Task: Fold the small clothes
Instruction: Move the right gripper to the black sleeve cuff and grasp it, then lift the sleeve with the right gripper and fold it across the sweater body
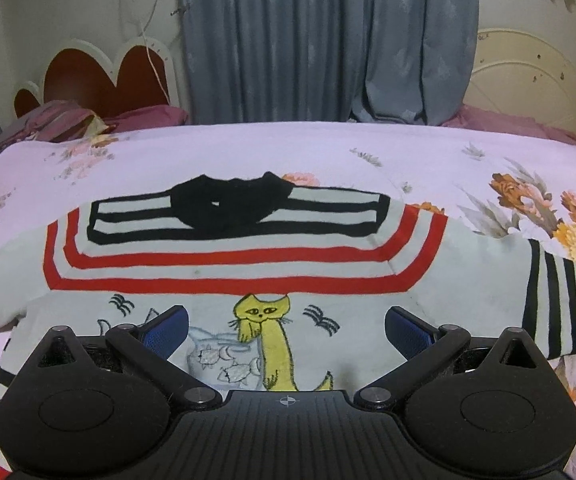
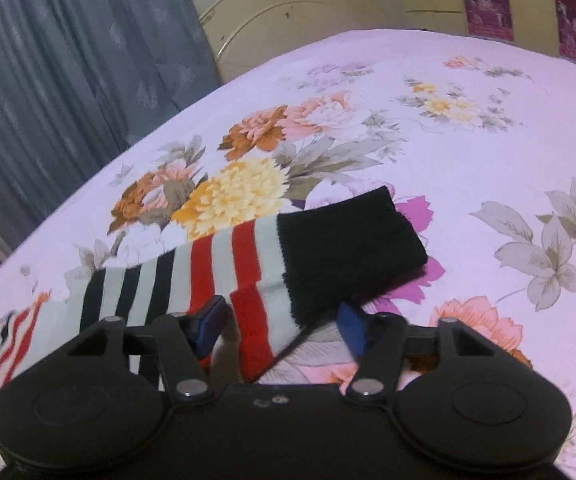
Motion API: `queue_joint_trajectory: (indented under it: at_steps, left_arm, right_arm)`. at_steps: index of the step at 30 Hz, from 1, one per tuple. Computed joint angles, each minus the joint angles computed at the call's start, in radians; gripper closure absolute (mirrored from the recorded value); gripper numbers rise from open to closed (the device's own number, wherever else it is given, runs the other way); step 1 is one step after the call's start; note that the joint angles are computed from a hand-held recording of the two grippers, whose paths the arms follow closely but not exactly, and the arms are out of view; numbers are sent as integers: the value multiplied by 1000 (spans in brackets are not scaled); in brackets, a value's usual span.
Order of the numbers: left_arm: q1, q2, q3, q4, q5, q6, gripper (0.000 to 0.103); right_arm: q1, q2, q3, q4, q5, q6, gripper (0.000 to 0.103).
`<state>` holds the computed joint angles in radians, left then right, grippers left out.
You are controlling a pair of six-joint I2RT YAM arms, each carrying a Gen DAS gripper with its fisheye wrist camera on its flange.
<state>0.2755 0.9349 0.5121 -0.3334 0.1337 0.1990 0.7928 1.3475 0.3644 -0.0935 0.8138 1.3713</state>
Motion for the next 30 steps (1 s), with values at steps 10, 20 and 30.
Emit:
queue_joint_trajectory:
  at_steps: [10,20,30]
  left_arm:
    - [126,195,91,4,-18,173,0]
    - [395,378,166,46,234,364,0]
    - [659,671,423,-49,463,545,0]
  right_arm:
    - [-23,-2,57,-58,10,-81,94]
    - [172,191,404,-150,154,-300,95]
    - [315,642,947,-190,78,-511,95]
